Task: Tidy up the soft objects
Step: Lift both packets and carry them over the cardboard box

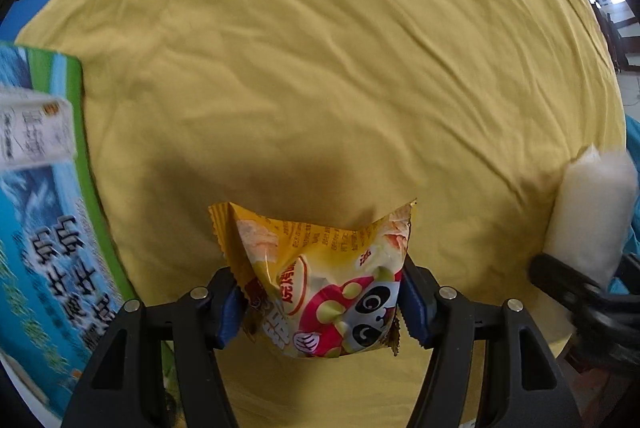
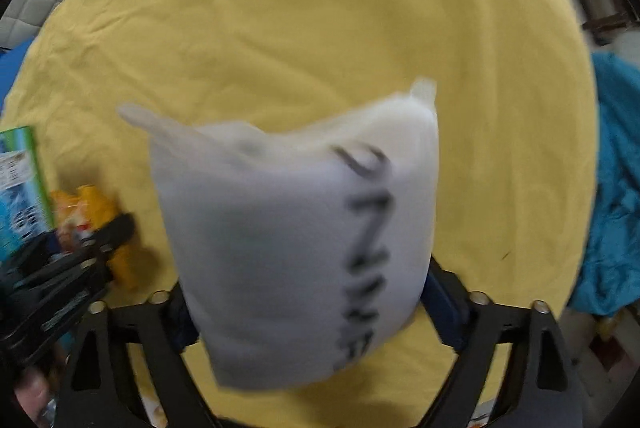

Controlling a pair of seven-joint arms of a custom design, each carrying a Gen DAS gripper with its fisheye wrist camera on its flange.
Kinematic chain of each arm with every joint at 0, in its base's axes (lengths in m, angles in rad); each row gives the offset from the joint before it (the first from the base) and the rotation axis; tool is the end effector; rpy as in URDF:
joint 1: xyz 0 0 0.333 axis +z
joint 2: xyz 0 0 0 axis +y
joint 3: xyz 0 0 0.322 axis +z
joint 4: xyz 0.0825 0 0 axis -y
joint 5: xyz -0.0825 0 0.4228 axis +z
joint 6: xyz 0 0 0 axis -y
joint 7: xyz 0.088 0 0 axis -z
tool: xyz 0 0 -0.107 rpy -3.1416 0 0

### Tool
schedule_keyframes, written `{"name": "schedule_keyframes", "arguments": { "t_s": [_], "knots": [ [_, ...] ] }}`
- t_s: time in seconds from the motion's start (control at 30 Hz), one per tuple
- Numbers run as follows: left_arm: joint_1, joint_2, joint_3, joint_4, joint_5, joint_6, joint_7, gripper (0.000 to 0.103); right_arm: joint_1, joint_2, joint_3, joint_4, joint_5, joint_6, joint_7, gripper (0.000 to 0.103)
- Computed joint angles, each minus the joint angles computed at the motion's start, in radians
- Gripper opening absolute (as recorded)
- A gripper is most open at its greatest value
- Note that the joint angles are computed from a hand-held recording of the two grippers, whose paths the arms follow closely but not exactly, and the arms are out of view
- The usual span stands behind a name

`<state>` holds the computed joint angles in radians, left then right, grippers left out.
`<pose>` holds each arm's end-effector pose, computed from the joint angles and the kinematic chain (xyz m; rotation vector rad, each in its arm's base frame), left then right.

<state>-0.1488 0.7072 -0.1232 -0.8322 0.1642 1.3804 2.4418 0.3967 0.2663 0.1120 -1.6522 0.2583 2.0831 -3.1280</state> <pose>0.7469 -0.1503 0.5027 0.7054 -2.9500 -0.2205 0.6037 0.3437 0.4673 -0.5702 2.9634 0.4525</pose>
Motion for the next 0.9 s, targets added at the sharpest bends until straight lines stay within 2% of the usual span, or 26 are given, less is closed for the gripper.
{"name": "schedule_keyframes", "arguments": {
  "t_s": [0.17,0.3,0.33,0.4,0.5,0.63,0.7,0.9],
  "knots": [
    [0.008,-0.061,-0.007,-0.107,-0.003,0.055,0.001,0.061,0.015,-0.032,-0.008,-0.001,-0.07,0.01,0.038,0.103],
    [0.0,-0.062,-0.009,-0.109,0.002,0.051,-0.004,0.061,0.01,-0.007,-0.007,0.037,-0.073,-0.019,0.033,0.103],
    [-0.014,-0.029,-0.009,-0.056,0.005,0.036,-0.013,0.061,0.009,-0.006,-0.007,0.025,-0.067,0.013,0.029,0.103],
    [-0.017,-0.018,-0.008,-0.03,0.006,0.018,-0.01,0.061,-0.008,-0.03,-0.014,-0.045,-0.044,0.068,0.019,0.103],
    [-0.026,0.048,-0.002,0.083,0.005,-0.033,-0.007,0.061,0.001,-0.013,-0.016,-0.037,-0.076,0.061,0.046,0.099],
    [-0.021,0.044,0.0,0.084,-0.003,-0.027,-0.003,0.061,0.018,0.041,-0.019,0.063,-0.149,-0.035,0.061,0.085],
    [-0.013,0.022,-0.002,0.05,-0.009,-0.012,-0.004,0.061,0.019,0.052,-0.018,0.098,-0.156,-0.085,0.044,0.082],
    [0.001,0.019,-0.006,0.074,-0.027,-0.03,0.001,0.061,0.034,0.061,-0.026,0.122,-0.171,-0.079,0.091,0.069]
  ]
}}
